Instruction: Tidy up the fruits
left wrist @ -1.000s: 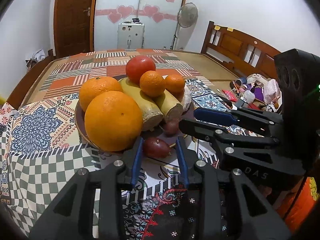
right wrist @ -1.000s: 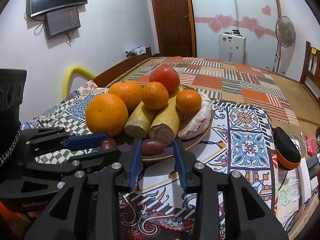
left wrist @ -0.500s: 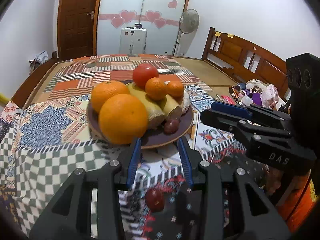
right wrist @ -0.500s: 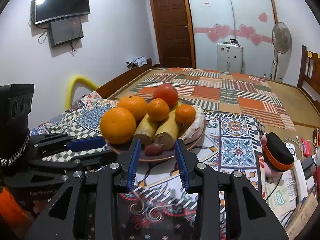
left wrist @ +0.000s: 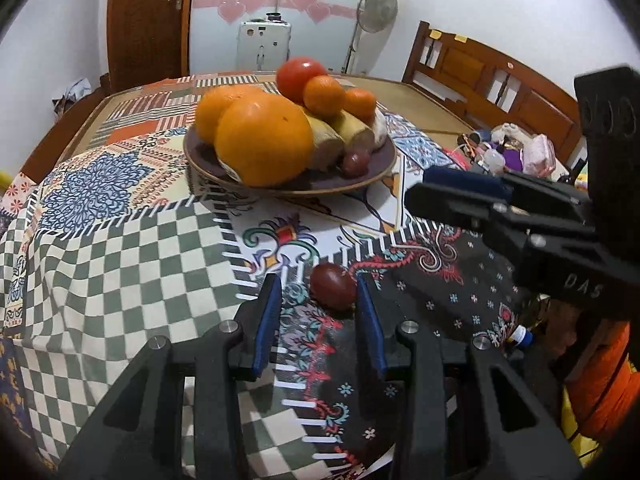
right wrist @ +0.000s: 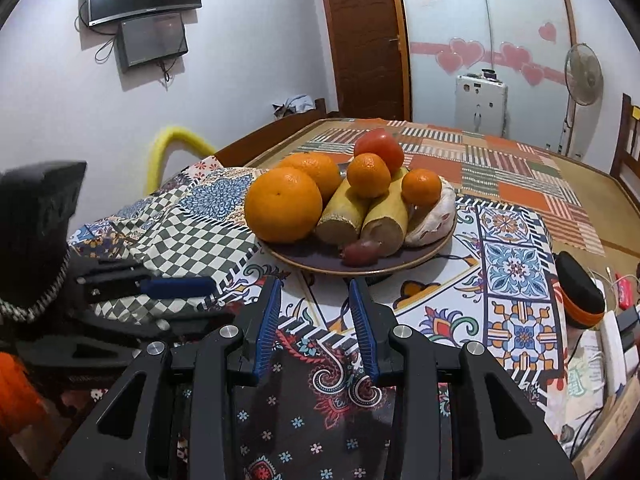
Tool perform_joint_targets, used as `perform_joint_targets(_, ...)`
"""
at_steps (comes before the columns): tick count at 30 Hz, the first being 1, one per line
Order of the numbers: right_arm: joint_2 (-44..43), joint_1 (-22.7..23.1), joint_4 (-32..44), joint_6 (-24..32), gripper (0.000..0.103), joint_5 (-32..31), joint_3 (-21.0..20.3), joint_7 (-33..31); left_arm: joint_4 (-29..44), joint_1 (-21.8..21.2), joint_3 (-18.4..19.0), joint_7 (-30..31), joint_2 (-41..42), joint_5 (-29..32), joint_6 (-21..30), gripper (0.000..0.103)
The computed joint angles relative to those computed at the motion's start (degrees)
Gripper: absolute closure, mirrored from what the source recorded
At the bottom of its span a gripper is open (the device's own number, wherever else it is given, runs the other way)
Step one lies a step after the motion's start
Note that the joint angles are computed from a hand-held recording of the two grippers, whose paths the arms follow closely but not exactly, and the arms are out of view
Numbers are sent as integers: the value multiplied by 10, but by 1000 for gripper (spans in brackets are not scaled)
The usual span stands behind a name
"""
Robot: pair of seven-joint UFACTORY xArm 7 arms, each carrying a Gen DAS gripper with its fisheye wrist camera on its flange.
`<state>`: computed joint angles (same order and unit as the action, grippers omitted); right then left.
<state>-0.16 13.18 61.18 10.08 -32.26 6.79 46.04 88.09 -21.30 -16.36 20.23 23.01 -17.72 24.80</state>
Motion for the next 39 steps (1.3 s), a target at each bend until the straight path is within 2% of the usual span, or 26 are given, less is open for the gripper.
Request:
perform_joint_targets(3, -3, -2, -3, 1, 70, -4, -1, 2, -12, -11, 8, -8, -3, 18, -22, 64)
perform_joint_targets(5, -8, -5, -9, 0, 70, -9, -1, 7, -11, -10, 4, -7, -2, 20, -24, 70)
perform_joint_targets(6, -11, -7, -13, -1, 70, -13, -1, 13, -8, -7, -2, -1, 0, 17, -19, 78)
perform_joint_targets(7, -14, -9, -15, -2, 70, -19, 1, 22, -10, -2, -8, 8, -2, 10, -16, 81)
perform_joint_targets(10, -18, -18, -25, -13, 70, -21, 2, 29, -9, -16, 3, -1, -3, 29, -25, 82)
perform_joint_targets(15, -25, -32, -36, -27, 70, -30, 5, 39, 13, -34, 16, -29, 8, 57, -31, 83)
perform_joint_targets(19, -30, -45, -39, -36, 70, -54, 8, 58, 77, -49, 26, -70, 45, 74, -27, 82)
perform_joint_targets(23, -38, -57, -46, -49, 70, -64, 13, 67, 146, -75, 48, -117, 87, 114, -16, 82)
perform_joint_targets(27, -46, -73, -50, -55, 70, -87, 23, 82, 184, -100, 74, -158, 111, 159, -6, 82)
perform_joint_targets(29, -47, -80, -50, -56, 70, -95, 25, 84, 193, -107, 81, -174, 118, 178, 1, 80)
perform_joint_targets(32, -49, -90, -49, -62, 70, -113, 30, 98, 204, -104, 77, -183, 125, 185, 11, 72)
perform_joint_targets(34, -48, -97, -45, -66, 70, -124, 33, 109, 199, -100, 71, -181, 123, 184, 9, 69)
perform_joint_targets(39, -57, -109, -40, -63, 70, -165, 45, 156, 142, -88, 63, -177, 83, 183, -30, 69)
